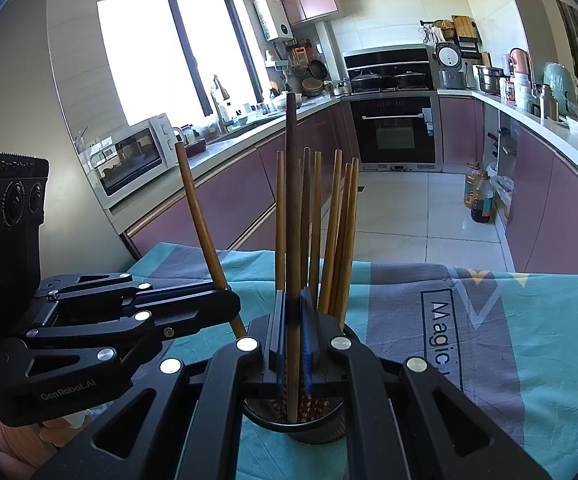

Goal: Organize utensils
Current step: 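Push the chopstick down among the others in the holder, then open the right tool and withdraw it from the holder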

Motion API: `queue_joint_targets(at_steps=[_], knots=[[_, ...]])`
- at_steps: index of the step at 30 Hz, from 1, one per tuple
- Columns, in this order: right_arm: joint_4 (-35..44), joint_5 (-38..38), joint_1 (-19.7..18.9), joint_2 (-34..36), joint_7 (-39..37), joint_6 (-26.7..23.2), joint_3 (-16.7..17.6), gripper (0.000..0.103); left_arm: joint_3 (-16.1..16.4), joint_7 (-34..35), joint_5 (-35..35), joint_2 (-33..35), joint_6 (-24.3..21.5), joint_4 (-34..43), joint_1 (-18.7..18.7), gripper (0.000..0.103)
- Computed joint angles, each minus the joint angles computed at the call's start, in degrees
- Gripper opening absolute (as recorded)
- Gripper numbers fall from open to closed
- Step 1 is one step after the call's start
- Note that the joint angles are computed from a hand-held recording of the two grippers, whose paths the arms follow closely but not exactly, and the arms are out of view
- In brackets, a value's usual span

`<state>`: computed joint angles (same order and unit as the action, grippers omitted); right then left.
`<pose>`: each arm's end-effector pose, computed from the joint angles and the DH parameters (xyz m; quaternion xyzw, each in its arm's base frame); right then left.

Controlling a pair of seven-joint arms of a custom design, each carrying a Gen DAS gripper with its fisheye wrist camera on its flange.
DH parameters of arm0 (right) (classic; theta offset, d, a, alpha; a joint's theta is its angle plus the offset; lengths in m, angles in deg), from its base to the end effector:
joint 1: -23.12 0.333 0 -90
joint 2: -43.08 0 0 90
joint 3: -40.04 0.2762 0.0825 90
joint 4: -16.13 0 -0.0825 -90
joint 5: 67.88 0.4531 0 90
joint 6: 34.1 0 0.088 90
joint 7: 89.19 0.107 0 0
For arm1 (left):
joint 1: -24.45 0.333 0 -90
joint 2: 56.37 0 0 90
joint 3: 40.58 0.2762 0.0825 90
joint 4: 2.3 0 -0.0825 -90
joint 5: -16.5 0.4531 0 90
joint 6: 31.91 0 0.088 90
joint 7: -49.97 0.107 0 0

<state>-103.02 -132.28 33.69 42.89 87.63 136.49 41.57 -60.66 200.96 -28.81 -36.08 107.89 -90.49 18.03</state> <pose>0.6102 0.1948 0.4304 -0.5327 0.6971 -0.2778 0.3913 0.6909 -0.3109 0.4672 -0.2555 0.8576 -0.4438 0.0473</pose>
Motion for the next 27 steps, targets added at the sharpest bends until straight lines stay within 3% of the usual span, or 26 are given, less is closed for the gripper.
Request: queue_joint_targets(at_steps=[22, 27], knots=[[0.0, 4.1, 0.4, 1.0, -1.5, 1.2, -1.0, 0.009, -0.7, -4.5, 4.9, 4.8, -2.0, 4.0, 0.2, 0.008], [-0.9, 3.9, 0.5, 0.3, -1.4, 0.9, -0.6, 0.017, -1.2, -2.1, 2.2, 4.0, -1.9, 2.7, 1.7, 0.011]])
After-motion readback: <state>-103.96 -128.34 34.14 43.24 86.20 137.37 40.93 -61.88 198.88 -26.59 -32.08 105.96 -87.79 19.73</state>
